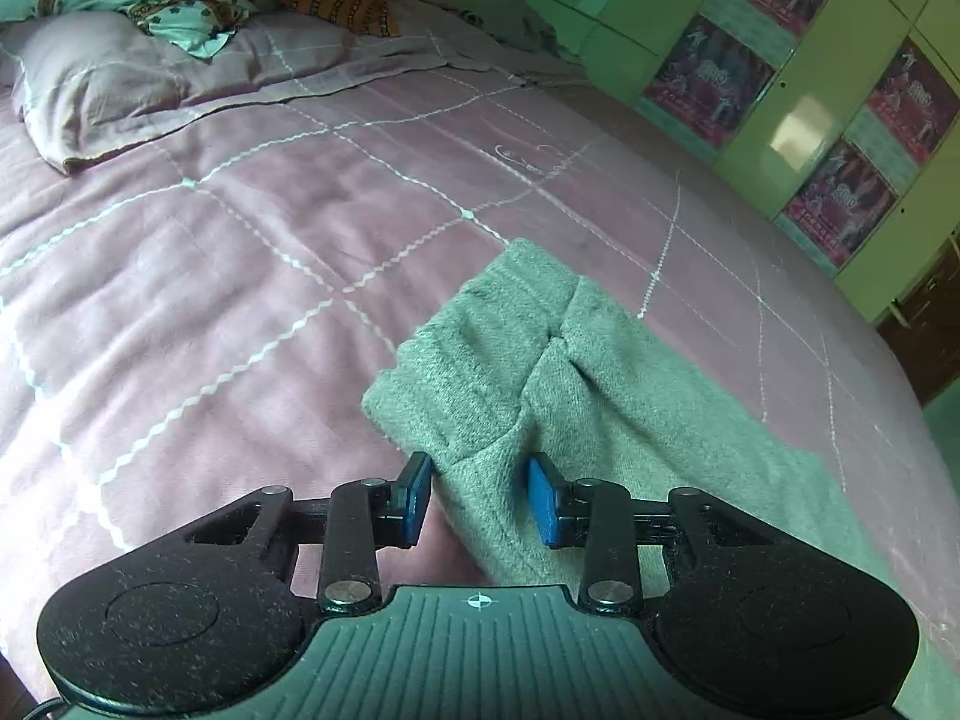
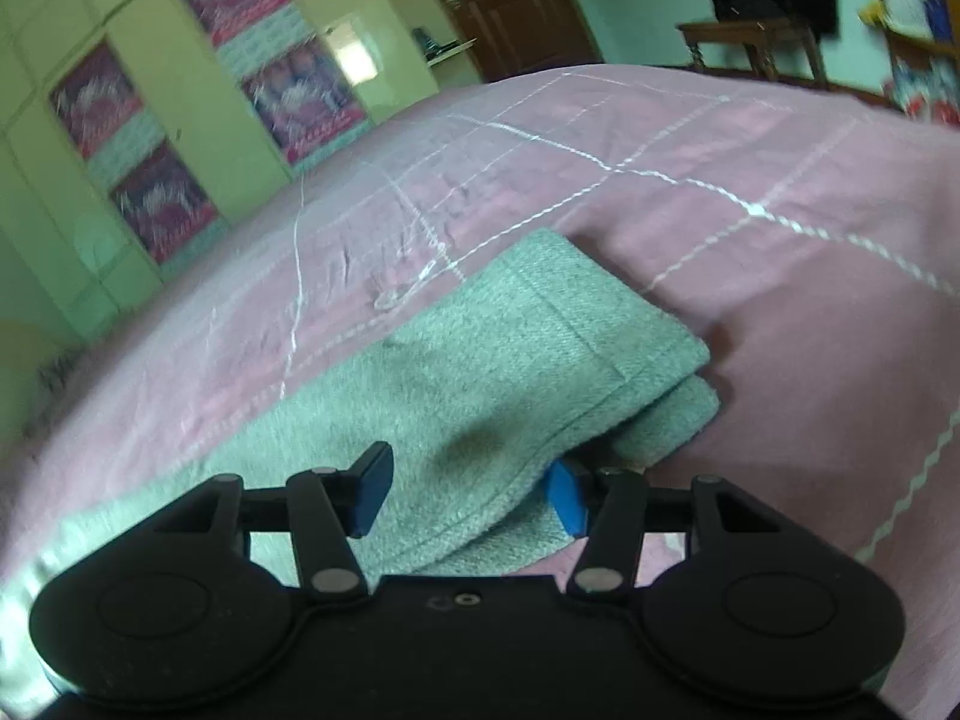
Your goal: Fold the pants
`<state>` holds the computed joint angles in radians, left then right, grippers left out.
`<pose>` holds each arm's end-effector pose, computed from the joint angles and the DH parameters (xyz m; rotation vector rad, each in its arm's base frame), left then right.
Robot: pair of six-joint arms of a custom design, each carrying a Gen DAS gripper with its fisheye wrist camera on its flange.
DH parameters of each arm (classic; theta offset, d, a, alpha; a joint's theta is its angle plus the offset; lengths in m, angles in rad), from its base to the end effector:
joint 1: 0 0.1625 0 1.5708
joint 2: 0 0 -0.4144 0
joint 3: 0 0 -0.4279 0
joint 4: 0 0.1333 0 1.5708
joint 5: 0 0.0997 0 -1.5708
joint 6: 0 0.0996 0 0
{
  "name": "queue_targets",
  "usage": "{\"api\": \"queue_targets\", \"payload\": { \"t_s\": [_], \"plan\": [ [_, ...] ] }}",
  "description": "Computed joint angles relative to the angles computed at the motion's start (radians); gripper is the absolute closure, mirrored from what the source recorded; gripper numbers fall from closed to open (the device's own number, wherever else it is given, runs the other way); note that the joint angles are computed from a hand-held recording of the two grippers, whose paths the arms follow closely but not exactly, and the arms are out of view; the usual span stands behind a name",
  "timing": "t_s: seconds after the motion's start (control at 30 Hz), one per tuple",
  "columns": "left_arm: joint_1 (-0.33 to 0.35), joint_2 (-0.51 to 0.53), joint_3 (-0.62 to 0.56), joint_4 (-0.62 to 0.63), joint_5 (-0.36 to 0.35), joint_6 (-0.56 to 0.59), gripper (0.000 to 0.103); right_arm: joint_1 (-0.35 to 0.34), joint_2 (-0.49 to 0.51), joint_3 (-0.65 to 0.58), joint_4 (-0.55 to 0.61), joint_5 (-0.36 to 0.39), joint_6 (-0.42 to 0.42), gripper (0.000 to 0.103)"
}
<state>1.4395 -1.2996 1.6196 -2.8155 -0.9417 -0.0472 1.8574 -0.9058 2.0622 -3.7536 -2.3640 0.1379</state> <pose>0.1063 -0.6611 0.4583 -0.2797 2.3456 -1.2251 0.2123 -0.4998 0.1460 -0.3555 -2.2392 1.4103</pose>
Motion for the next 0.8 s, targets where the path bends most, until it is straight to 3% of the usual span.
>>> {"api": "queue_targets", "payload": {
  "t_s": [0.2, 0.27, 0.37, 0.47, 0.5, 0.6, 0.73, 0.8],
  "plan": [
    [-0.008, 0.012, -0.004, -0.044, 0.022, 0.005, 0.067, -0.048, -0.033, 0.06, -0.086, 0.123, 0.118, 0.049],
    [-0.018, 0.005, 0.02, -0.092, 0.042, 0.012, 0.067, -0.052, -0.036, 0.064, -0.089, 0.133, 0.127, 0.049],
    [-0.028, -0.007, 0.05, -0.168, 0.016, 0.048, 0.067, -0.054, -0.036, 0.062, -0.088, 0.132, 0.123, 0.049],
    [-0.018, -0.001, 0.034, -0.136, -0.007, 0.021, 0.067, -0.058, -0.036, 0.062, -0.089, 0.136, 0.12, 0.049],
    [-0.005, 0.0, 0.025, -0.104, -0.027, -0.016, 0.067, -0.058, -0.035, 0.061, -0.09, 0.135, 0.119, 0.049],
    [0.019, -0.007, 0.05, -0.17, -0.103, -0.056, 0.067, -0.055, -0.034, 0.059, -0.088, 0.127, 0.113, 0.049],
    [0.077, -0.01, 0.081, -0.281, -0.295, -0.151, 0.067, -0.054, -0.031, 0.06, -0.093, 0.127, 0.114, 0.049],
    [0.088, -0.005, 0.092, -0.33, -0.334, -0.164, 0.067, -0.053, -0.03, 0.058, -0.092, 0.123, 0.109, 0.049]
  ]
}}
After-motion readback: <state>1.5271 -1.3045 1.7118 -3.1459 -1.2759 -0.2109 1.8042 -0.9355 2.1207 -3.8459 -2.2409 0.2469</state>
